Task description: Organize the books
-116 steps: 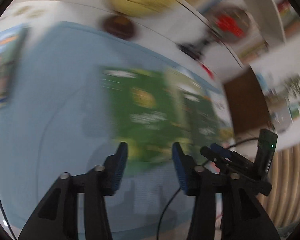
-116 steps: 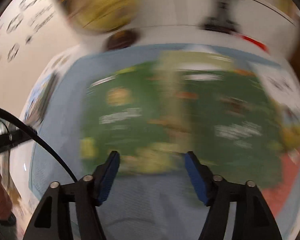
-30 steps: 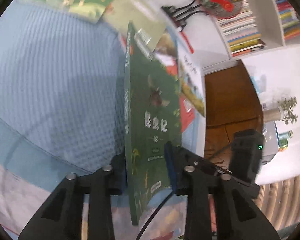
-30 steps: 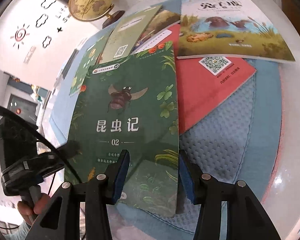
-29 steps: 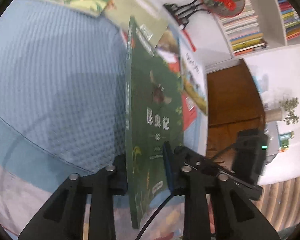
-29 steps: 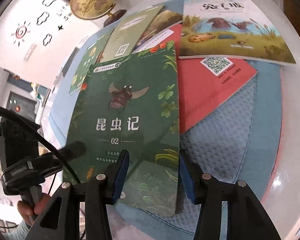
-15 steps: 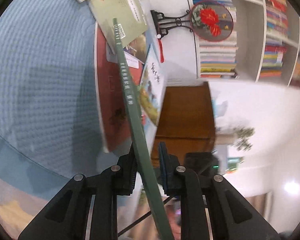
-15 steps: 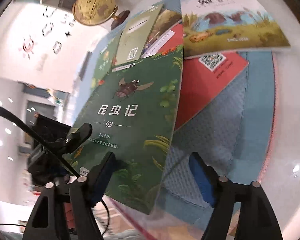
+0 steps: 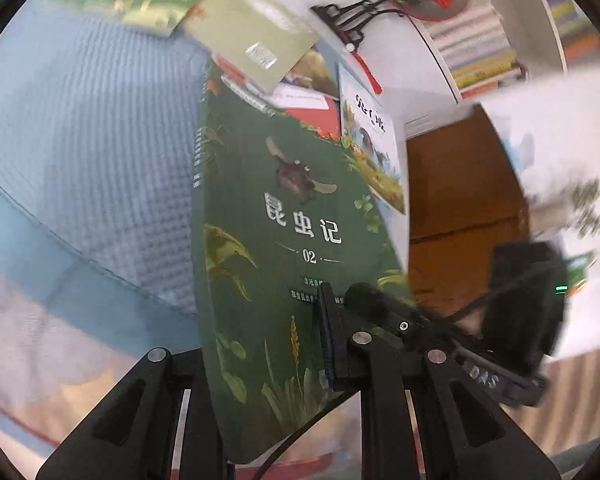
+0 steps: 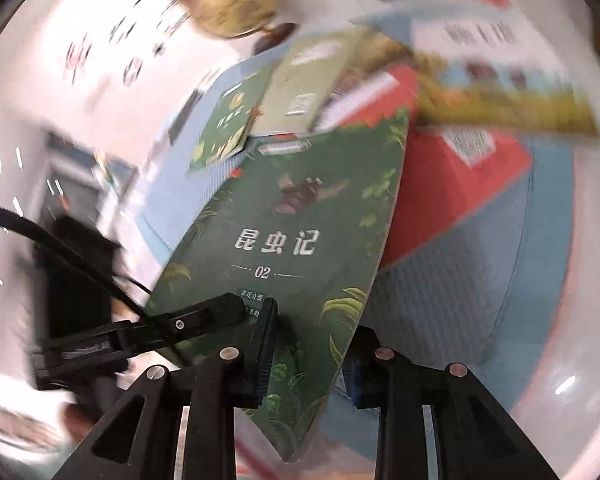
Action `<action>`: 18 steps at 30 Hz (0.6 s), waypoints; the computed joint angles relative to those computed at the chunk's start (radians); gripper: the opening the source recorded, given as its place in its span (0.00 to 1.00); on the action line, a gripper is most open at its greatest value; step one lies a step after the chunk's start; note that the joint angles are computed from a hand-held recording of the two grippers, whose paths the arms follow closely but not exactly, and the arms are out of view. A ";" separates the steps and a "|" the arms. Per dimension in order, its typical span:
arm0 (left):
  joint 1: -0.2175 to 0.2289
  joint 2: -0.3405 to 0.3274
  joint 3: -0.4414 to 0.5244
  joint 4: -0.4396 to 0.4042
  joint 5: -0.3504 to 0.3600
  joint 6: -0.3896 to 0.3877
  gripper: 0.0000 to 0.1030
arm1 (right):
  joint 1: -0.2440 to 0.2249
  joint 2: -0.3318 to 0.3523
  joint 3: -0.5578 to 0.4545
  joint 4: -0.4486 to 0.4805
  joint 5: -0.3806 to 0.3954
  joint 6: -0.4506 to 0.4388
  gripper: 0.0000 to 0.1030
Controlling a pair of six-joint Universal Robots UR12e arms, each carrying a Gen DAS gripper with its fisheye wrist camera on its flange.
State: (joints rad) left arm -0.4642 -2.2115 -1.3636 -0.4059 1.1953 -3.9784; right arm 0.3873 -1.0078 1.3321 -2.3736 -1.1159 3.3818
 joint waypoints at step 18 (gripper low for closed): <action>0.054 0.155 -0.151 0.090 0.157 0.053 0.15 | 0.099 0.049 -0.154 -0.024 -0.050 -0.199 0.29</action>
